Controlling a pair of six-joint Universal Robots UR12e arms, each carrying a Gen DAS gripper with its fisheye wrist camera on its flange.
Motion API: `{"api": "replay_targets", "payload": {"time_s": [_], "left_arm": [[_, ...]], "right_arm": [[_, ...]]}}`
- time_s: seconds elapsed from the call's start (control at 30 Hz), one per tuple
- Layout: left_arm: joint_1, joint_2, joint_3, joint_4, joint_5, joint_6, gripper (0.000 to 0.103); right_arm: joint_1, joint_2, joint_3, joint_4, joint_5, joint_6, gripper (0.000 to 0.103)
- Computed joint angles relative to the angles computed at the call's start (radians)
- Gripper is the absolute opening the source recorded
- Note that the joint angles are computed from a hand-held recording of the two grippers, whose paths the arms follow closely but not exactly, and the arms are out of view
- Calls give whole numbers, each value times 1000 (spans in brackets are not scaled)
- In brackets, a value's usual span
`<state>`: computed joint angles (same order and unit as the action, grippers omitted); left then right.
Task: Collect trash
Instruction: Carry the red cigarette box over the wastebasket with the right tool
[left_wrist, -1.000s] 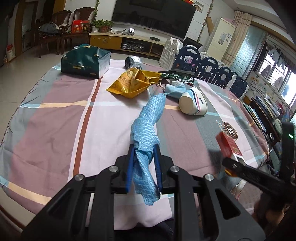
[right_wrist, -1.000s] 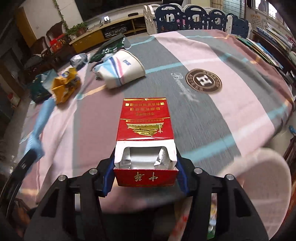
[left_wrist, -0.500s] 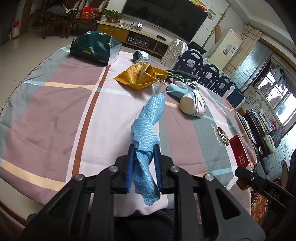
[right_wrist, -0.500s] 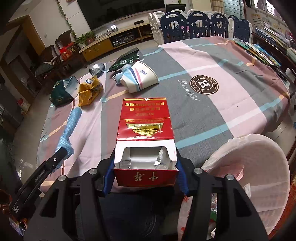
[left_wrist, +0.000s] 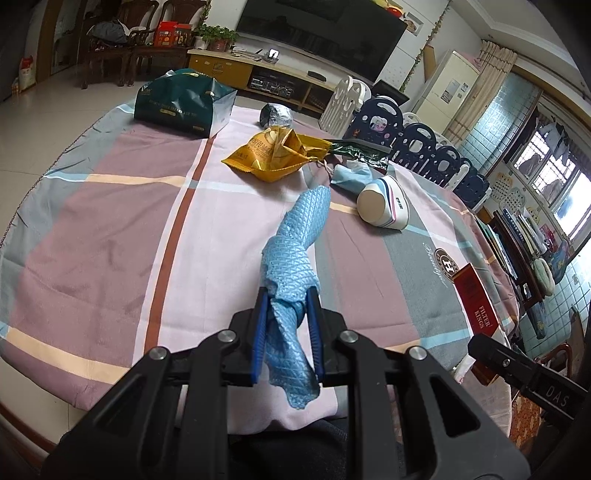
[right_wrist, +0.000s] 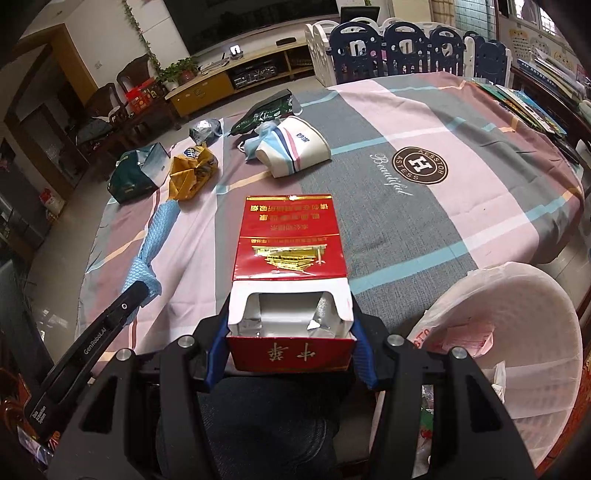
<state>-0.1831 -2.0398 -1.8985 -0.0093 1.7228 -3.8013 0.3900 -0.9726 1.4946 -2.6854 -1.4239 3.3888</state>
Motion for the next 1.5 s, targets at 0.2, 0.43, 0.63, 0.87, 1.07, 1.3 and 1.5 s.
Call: {"api": "replay_targets", "payload": {"time_s": [0.2,0.43,0.63,0.87,1.07,1.3,1.5], "left_arm": [[-3,-1,3,-4,9,5,21],[-3,-1,3,-5,9,6,21],[-3,-1,3,-5,9,6,21],[-3,-1,3,-5,9,6,21],[-2,-1,3,-5,9,6,21],[-3,0,4,-10,16,4,21],[-7,0,9,-24,31,7,21]], "right_arm": [[1,0,1,0,1,1,55],[2,0,2,1,3,-2,55],[4,0,4,-1,2,-3,55],[4,-2,5,-4,-2,-1,55],[4,-5,5,-12,-5,1,55],[-5,-20,17,-44,-27,7,55],[-39,-68,70,-99,-71,29,55]]}}
